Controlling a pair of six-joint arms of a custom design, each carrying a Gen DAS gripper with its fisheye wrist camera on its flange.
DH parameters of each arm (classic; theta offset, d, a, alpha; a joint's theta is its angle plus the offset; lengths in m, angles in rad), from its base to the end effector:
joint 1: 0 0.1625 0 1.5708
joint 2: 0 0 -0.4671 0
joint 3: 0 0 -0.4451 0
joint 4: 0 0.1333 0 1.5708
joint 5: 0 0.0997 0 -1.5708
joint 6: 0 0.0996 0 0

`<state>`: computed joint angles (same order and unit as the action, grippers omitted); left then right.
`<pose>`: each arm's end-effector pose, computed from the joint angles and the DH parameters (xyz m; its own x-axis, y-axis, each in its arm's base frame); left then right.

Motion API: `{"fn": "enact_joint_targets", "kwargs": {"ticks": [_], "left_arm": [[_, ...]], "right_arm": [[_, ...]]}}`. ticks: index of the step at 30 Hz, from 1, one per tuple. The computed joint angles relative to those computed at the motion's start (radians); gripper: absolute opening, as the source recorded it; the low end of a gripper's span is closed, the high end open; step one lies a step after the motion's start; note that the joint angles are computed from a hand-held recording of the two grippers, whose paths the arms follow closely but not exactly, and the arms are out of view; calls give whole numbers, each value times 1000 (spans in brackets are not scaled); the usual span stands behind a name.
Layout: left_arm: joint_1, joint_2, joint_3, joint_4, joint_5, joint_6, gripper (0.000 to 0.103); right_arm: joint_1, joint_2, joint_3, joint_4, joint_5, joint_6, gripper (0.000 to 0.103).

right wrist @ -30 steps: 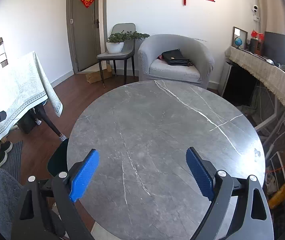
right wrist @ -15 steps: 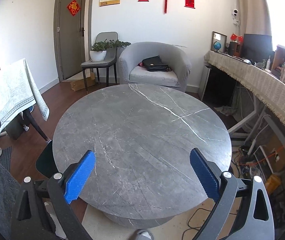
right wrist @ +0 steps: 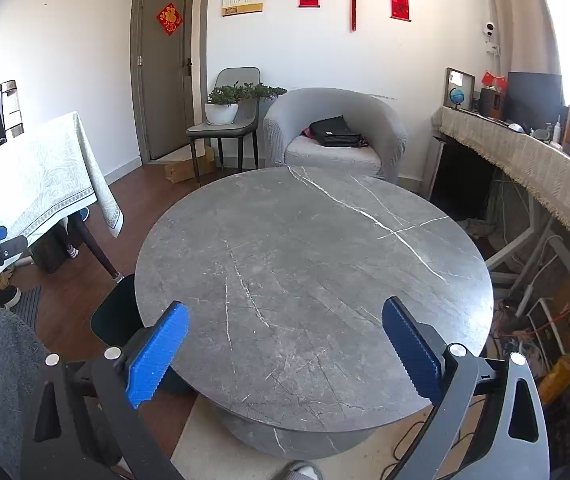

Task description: Collect trash

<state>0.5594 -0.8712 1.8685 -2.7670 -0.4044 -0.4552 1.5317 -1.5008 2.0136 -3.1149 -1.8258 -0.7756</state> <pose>-0.4297 -0.5343 0.1273 -0.6911 -0.0158 -0.7226 0.5868 0.5715 -0.5737 0.0864 -0.5582 0.4461 -0.6984 -0.1780 0.6932 -0.6567 0.5444 -0.5219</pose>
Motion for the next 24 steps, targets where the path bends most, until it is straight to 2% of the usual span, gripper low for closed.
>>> {"fn": "enact_joint_targets", "kwargs": {"ticks": [8,24], "left_arm": [[4,-4,5,-14,-12,10,100],[7,-10,9,-10,-26,-9,100]], "right_arm": [[-9,-12,1,23,36,31,99],[-1,-9,1,20,28,19,99]]}}
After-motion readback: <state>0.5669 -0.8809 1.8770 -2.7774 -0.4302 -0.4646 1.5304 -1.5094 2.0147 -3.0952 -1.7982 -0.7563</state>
